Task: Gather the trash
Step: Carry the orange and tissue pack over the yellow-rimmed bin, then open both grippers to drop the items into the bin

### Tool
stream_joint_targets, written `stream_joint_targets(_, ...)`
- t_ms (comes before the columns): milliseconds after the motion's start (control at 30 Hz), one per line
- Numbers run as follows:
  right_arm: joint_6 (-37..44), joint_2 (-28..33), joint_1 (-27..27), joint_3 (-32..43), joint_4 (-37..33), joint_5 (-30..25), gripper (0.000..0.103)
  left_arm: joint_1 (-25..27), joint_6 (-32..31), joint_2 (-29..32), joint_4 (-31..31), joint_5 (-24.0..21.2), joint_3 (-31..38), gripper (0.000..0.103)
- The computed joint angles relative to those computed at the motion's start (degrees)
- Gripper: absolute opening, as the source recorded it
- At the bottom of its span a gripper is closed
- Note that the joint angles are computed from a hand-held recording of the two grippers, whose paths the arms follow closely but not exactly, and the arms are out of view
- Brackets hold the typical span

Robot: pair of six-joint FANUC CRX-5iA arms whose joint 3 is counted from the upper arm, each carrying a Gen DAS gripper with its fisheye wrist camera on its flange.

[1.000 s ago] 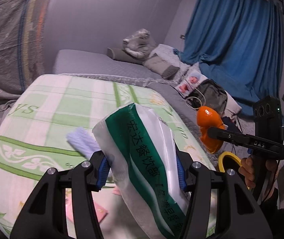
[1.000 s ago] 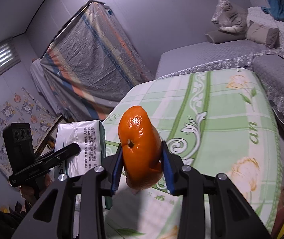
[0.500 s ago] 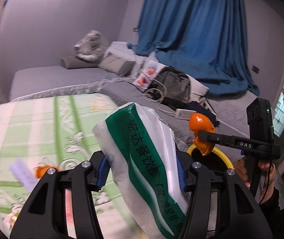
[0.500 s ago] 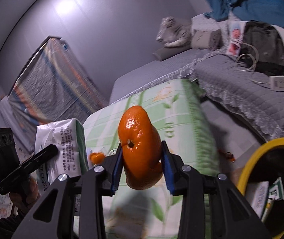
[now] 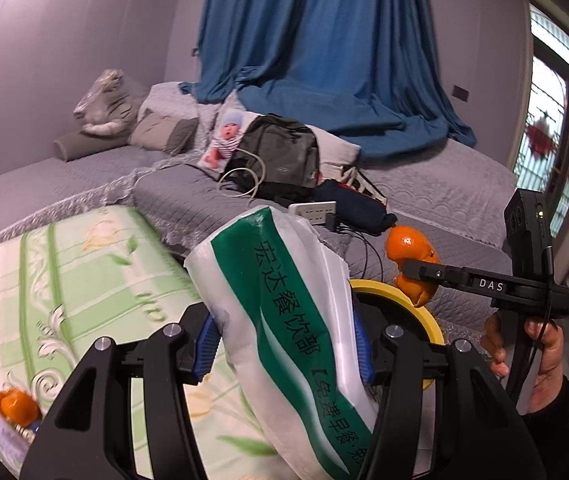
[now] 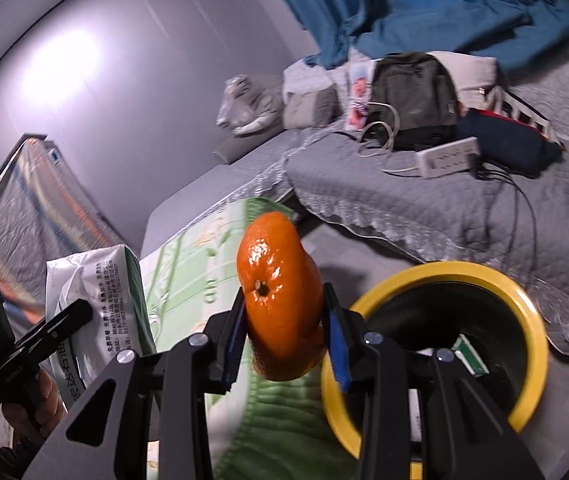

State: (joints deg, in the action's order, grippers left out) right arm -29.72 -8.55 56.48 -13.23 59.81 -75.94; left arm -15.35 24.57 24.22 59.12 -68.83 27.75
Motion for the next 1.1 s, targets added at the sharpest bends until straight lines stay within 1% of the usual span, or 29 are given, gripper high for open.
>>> stream_joint_targets(133, -3.6, -2.3, 2.4, -2.9, -0.3, -4.6, 0.034, -3.0, -0.3, 0.6, -0.8, 0.9, 0.6, 0.051)
stream_joint_targets(233, -5.9, -4.0, 3.9, -4.7, -1.0, -7.4, 0.034, -4.0, -1.3, 0.4, -1.1, 1.1, 0.0, 0.051)
stream_joint_targets(333, -8.6, -5.4, 5.5, -6.4, -1.7, -9.5, 0.034, -5.3, -1.9, 0.4, -1.4, 1.6, -0.2, 0.051)
stream_joint_targets(500, -11.1, -6.5, 7.0, -7.9, -3.5, -12.2, 0.034, -7.4, -3.1, -0.5, -1.5, 4.1, -2.2, 0.051)
stream_joint_targets(667, -13.5, -8.2, 6.8, -10.4, -6.0, -11.7, 0.034, -9.4, -3.4, -0.7, -2.0, 5.8, -3.9, 0.052)
stream_joint_targets(800, -15.9, -10.1, 5.5, -12.7, -8.4, -8.9, 0.034, -11.6, -3.0, 0.3, -3.7, 7.7, -4.1, 0.052)
stream_joint_targets(1000, -15.9, -10.8, 4.0, -13.7, -10.5, -7.2, 0.034, -13.9, 1.1, 3.0, -7.4, 9.1, -1.6, 0.052)
stream_joint_targets(1100, -14.1, -10.9, 2.9, -13.4, -11.5, -6.3, 0.037, -14.3, 2.6, 4.3, -8.2, 9.0, 0.2, 0.054)
